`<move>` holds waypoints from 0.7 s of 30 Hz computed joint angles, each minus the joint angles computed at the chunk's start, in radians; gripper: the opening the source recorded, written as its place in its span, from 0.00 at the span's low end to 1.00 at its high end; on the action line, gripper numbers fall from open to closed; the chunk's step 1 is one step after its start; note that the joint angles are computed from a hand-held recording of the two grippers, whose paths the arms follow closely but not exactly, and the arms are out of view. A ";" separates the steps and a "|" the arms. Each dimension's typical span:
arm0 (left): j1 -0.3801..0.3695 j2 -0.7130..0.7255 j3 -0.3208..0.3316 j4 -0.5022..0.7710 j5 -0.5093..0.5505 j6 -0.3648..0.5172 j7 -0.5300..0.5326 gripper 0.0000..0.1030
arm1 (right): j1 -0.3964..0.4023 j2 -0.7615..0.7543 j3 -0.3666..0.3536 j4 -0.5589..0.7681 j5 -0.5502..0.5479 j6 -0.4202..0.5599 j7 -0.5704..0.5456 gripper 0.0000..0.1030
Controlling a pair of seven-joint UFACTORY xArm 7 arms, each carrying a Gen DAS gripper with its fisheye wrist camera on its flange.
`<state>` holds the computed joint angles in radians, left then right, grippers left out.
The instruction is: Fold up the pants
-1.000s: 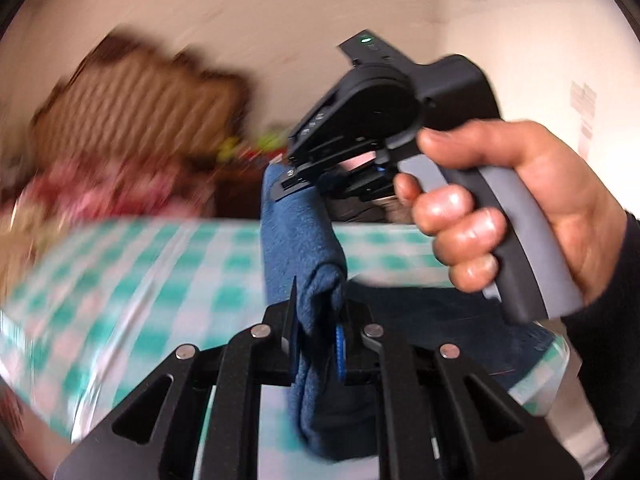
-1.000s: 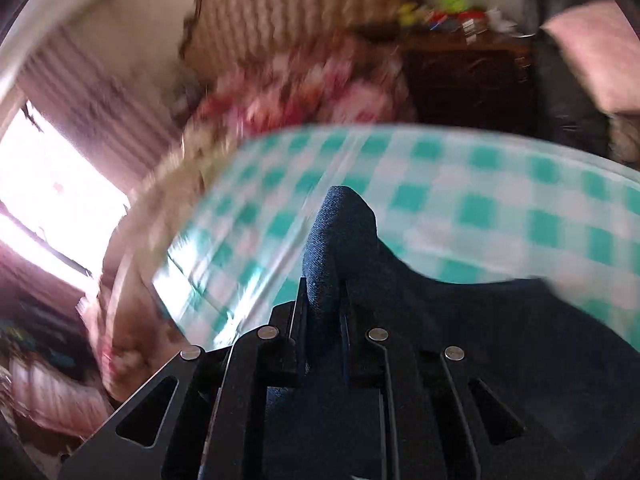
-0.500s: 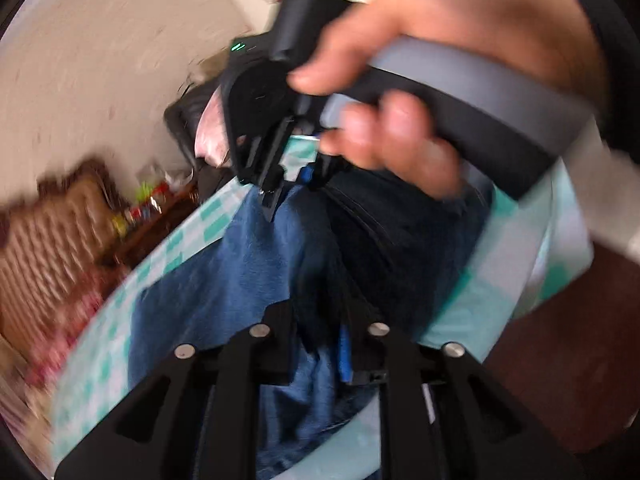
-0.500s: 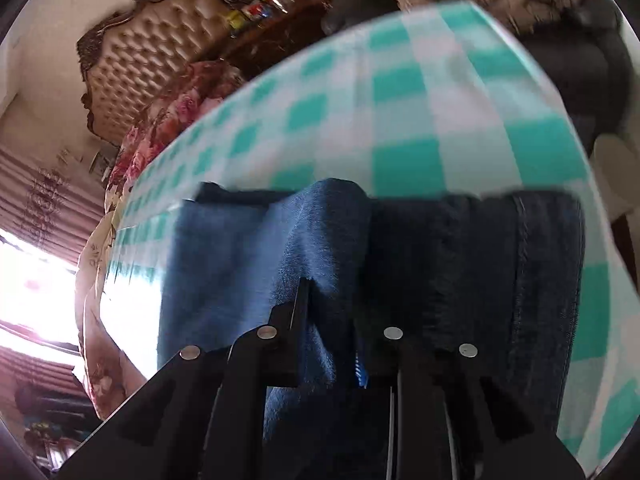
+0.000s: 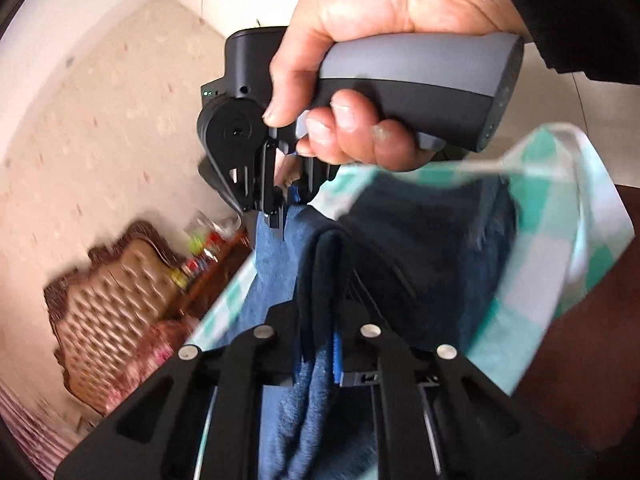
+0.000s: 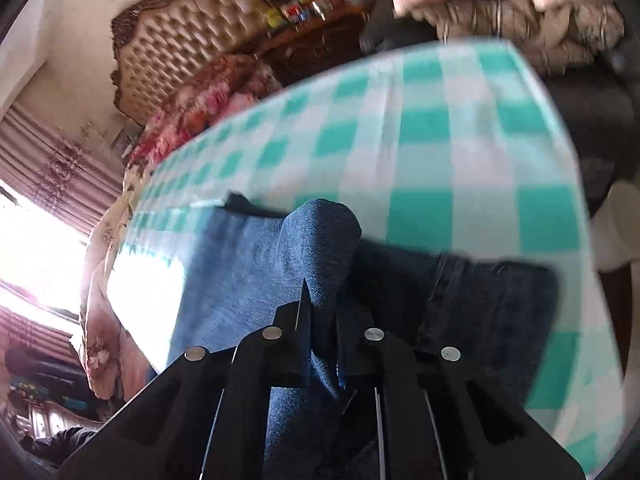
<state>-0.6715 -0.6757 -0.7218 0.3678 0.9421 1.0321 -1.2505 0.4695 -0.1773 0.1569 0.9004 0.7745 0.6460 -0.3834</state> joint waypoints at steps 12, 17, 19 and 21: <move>0.076 0.282 0.018 0.158 0.196 -0.064 -0.041 0.10 | -0.075 -0.047 -0.088 -0.085 0.057 0.049 -0.117 0.10; 0.036 0.327 0.110 0.148 0.246 -0.112 -0.038 0.12 | -0.093 -0.036 -0.087 -0.114 0.106 0.028 -0.161 0.10; 0.031 0.335 0.170 0.135 0.271 -0.201 -0.038 0.18 | -0.100 -0.031 -0.072 -0.140 0.084 -0.011 -0.148 0.10; 0.030 0.299 0.214 0.102 0.302 -0.283 -0.065 0.20 | -0.101 -0.037 -0.073 -0.167 0.104 -0.049 -0.152 0.14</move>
